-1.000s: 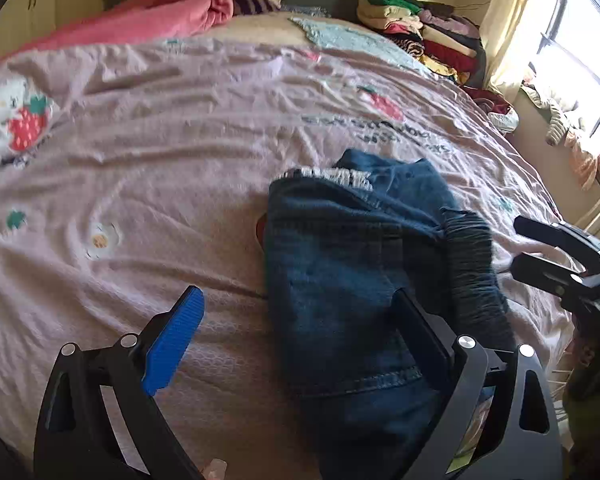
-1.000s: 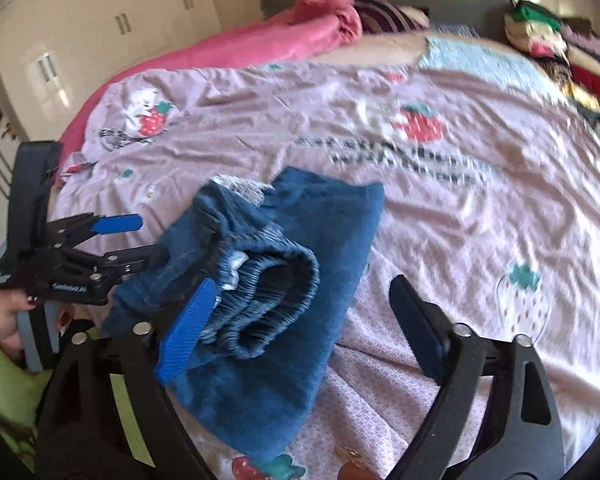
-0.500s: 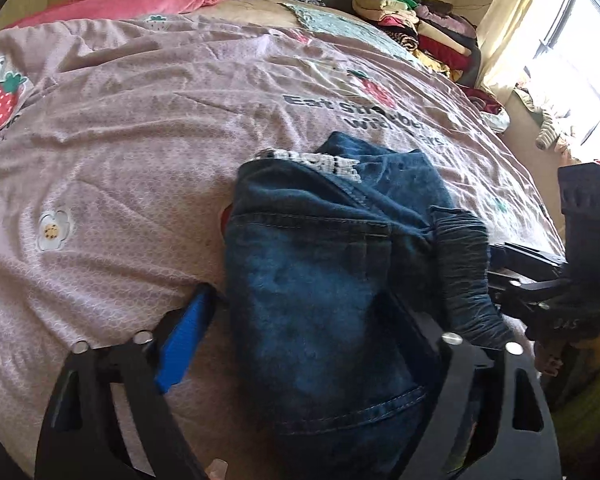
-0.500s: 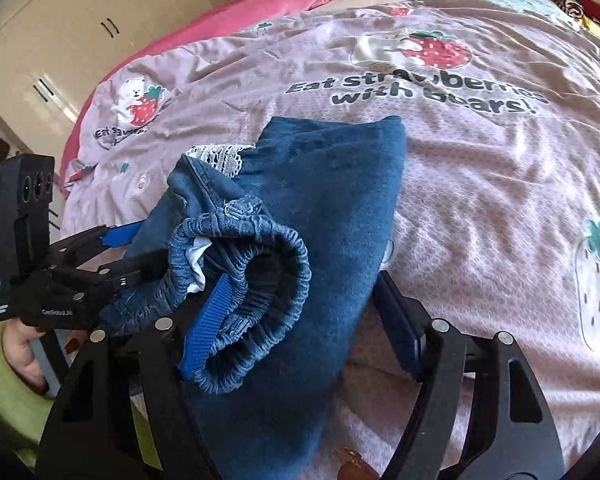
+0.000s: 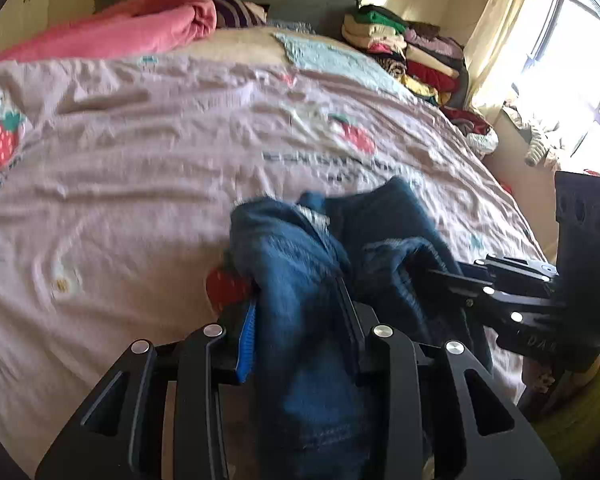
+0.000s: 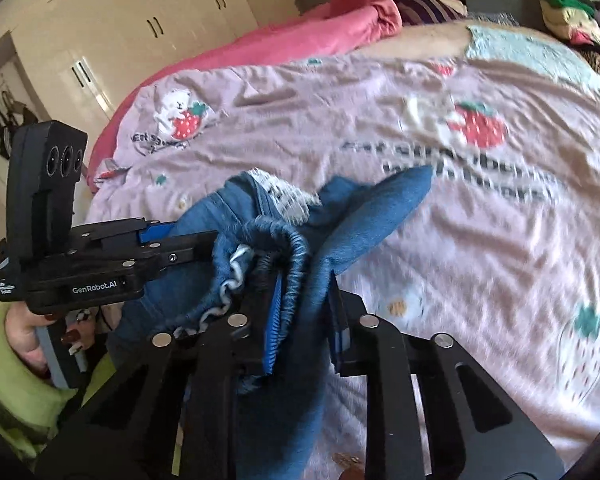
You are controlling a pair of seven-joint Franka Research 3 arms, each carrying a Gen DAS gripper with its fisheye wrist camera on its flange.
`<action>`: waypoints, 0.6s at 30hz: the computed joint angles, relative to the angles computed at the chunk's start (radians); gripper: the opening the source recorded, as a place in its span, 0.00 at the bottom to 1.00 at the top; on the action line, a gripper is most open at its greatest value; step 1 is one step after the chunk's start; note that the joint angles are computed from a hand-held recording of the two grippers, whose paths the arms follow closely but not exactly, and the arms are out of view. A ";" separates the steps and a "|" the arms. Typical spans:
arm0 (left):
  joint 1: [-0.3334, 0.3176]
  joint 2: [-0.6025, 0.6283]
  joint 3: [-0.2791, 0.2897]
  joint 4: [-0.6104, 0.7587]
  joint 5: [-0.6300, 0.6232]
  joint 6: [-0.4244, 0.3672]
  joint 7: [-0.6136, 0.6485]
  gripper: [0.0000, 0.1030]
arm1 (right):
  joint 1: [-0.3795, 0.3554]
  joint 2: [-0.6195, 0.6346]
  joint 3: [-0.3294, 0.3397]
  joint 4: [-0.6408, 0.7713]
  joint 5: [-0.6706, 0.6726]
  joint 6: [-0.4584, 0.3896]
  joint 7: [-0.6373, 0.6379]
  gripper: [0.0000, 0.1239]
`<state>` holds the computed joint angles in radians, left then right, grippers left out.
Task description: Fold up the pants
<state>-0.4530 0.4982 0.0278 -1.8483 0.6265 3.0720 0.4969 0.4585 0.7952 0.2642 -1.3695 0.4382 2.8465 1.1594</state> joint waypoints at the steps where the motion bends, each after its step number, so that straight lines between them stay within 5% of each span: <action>1: -0.020 0.002 0.022 0.013 0.012 -0.009 -0.012 0.32 | 0.006 0.009 -0.007 0.017 -0.007 0.001 0.002 0.11; 4: -0.062 0.018 0.083 0.046 0.061 -0.018 -0.070 0.32 | 0.030 0.047 -0.037 0.077 -0.034 0.005 0.023 0.11; 8: -0.002 0.044 0.009 0.069 0.038 -0.100 -0.030 0.33 | 0.084 0.078 -0.139 0.122 -0.096 -0.059 0.164 0.12; 11: 0.039 0.051 -0.033 0.058 0.014 -0.096 -0.005 0.41 | 0.068 0.068 -0.140 0.083 -0.108 -0.065 0.223 0.14; 18: 0.022 0.032 -0.016 0.031 0.026 -0.084 -0.019 0.57 | 0.060 0.003 -0.148 -0.034 -0.136 -0.008 0.309 0.30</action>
<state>-0.4309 0.5305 0.0117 -1.8178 0.6524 2.9881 0.4779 0.5188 0.7979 0.1161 -1.4039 0.3025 2.8387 1.4686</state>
